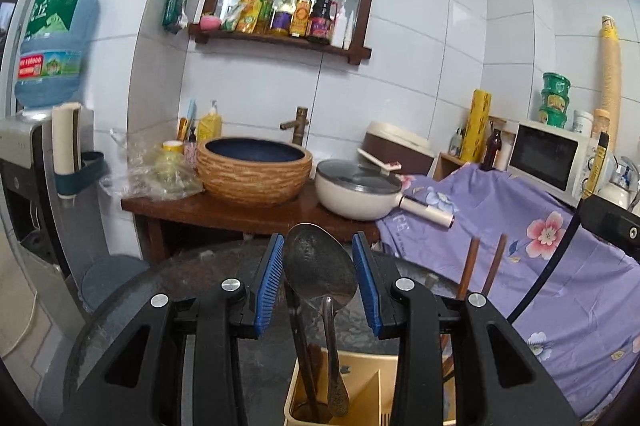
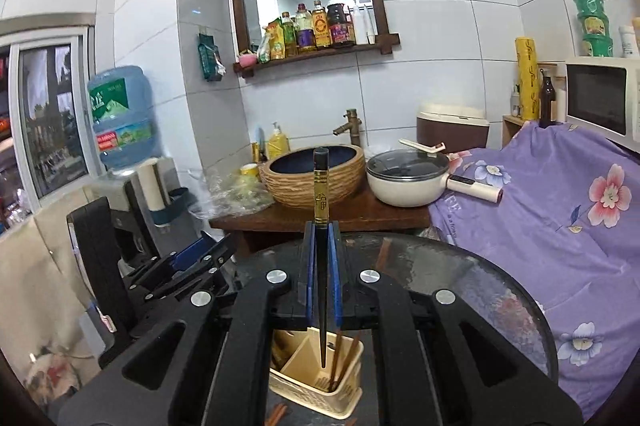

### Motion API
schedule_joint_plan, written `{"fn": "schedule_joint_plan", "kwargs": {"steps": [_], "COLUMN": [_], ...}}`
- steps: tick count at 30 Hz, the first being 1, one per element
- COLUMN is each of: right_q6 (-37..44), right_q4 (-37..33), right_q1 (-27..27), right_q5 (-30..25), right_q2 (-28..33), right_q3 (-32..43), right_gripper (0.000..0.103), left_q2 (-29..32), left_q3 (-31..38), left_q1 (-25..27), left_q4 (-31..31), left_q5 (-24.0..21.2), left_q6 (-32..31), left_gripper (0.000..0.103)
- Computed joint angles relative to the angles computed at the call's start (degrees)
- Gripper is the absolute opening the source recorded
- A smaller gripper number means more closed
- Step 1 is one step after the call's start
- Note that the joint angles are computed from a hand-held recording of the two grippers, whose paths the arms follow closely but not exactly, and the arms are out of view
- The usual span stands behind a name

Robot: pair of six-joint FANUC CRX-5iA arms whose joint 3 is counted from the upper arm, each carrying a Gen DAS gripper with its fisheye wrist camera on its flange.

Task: Organize utensils
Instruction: 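Lower the spoons into the holder with the left tool while the right tool drops the chopstick in, then withdraw both open tools from the holder back to the wooden chopsticks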

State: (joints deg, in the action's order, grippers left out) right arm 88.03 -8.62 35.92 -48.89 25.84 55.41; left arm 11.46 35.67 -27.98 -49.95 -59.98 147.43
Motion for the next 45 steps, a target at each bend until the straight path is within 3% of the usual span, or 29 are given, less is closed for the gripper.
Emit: {"fn": "schedule_joint_plan", "kwargs": {"steps": [10, 26, 28, 30, 32, 33, 34, 36, 38, 45], "right_q6": [-0.37, -2.45, -2.19, -2.58, -3.09, -3.62, -4.18, -4.47, -4.58, -2.97], "right_q4": [-0.41, -0.41, -0.96, -0.96, -0.88, -0.92, -0.91, -0.92, -0.86, -1.57], "right_q1": [0.07, -0.25, -0.46, -0.57, -0.66, -0.74, -0.84, -0.92, -0.94, -0.27], "right_q5": [2.30, 2.12, 2.16, 2.73, 2.88, 3.33, 4.31, 5.73, 6.25, 7.01], "right_q2": [-1.36, -1.63, -1.79, -2.31, -2.77, -3.39, -4.35, -6.00, -7.53, -13.14], "right_q3": [-7.35, -11.00, -11.22, -12.18, -12.90, -13.90, -15.51, -18.10, -20.42, -29.55], "right_gripper": [0.007, 0.007, 0.008, 0.010, 0.026, 0.033, 0.046, 0.052, 0.063, 0.071], "left_q2": [-1.44, -1.13, -1.39, -1.86, -2.42, -2.71, -3.23, -4.50, -5.66, -10.15], "left_q3": [-5.21, -7.22, -7.45, -7.84, -8.35, -8.63, -9.19, -10.72, -12.14, -18.07], "left_q1": [-1.14, -2.75, -2.76, -3.37, -3.85, -4.27, -4.78, -6.11, -7.18, -6.95], "left_q4": [-1.06, -1.69, -1.19, -1.90, -2.49, -2.99, -3.66, -5.64, -6.96, -0.63], "left_q5": [0.73, -1.05, -0.90, -1.10, -1.11, -1.38, -1.64, -2.04, -2.20, 0.27], "left_q6": [3.24, 2.24, 1.87, 2.66, 3.17, 3.49, 3.87, 5.15, 5.99, 1.55], "left_gripper": [0.035, 0.035, 0.040, 0.052, 0.058, 0.067, 0.071, 0.088, 0.097, 0.097]}}
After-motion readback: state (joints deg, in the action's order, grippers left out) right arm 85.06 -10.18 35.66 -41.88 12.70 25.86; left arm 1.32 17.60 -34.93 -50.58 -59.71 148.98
